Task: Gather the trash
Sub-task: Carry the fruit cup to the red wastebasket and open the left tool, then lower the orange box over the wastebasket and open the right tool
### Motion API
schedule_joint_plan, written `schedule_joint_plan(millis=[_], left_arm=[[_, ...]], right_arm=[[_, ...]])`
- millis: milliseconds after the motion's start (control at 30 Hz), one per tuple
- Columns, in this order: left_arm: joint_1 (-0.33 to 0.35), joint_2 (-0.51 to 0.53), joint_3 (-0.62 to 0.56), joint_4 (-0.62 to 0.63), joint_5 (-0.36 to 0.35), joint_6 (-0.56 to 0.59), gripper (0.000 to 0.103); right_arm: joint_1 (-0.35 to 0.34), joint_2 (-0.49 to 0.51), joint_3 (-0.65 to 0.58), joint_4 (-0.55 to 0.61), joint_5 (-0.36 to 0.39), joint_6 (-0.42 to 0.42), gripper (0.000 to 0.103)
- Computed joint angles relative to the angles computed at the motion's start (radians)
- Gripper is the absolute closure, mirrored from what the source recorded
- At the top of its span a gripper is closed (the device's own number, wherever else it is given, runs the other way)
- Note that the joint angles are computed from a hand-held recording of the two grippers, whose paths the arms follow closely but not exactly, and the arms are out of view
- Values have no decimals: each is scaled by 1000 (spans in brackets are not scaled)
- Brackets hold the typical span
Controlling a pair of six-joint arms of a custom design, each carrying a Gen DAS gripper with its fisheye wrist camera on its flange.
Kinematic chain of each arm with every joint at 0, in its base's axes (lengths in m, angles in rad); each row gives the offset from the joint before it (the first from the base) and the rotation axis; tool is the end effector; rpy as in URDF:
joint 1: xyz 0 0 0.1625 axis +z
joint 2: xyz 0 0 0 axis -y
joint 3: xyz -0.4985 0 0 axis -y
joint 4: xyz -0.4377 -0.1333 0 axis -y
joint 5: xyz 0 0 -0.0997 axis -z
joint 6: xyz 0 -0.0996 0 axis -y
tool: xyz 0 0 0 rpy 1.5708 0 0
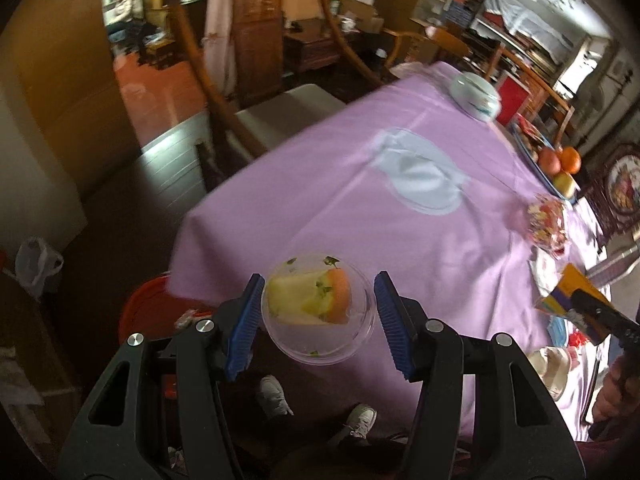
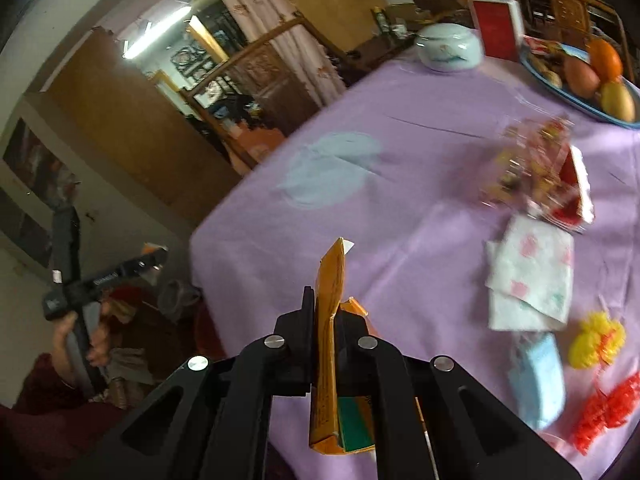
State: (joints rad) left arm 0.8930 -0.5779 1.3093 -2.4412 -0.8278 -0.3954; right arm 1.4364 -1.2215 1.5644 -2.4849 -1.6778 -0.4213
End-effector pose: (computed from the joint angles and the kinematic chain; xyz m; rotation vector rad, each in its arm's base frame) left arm -0.3781 -0.7897 0.0836 0.2841 2.4793 -0.6461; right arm 0.0251 -0.7302 0.4543 0.3554 -2.7670 0.7467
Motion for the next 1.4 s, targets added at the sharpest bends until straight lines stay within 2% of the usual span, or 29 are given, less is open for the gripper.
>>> schedule_joint_plan(millis=[267, 467, 567, 633, 733, 1000, 1367, 1400], left_arm=[[62, -102, 110, -21, 30, -97, 47], [111, -144, 143, 28, 41, -144, 47], [134, -160, 153, 54, 22, -174, 45], [141, -168, 157, 74, 30, -196, 31], [138, -184, 176, 70, 71, -214, 19], [138, -246, 235, 112, 146, -303, 14], [127, -412, 401, 228, 221, -573, 12], [125, -421, 409, 243, 225, -593, 12]], right_arm=[[66, 40, -16, -13, -43, -7, 96], [100, 65, -28, -16, -97, 12, 96], [119, 89, -47, -1, -118, 19, 96], [132, 107, -64, 15, -123, 19, 96], [155, 141, -95, 47, -133, 5, 96], [211, 256, -206, 200, -115, -70, 96], [308, 449, -372, 450, -70, -209, 96], [315, 470, -391, 473, -68, -212, 93]])
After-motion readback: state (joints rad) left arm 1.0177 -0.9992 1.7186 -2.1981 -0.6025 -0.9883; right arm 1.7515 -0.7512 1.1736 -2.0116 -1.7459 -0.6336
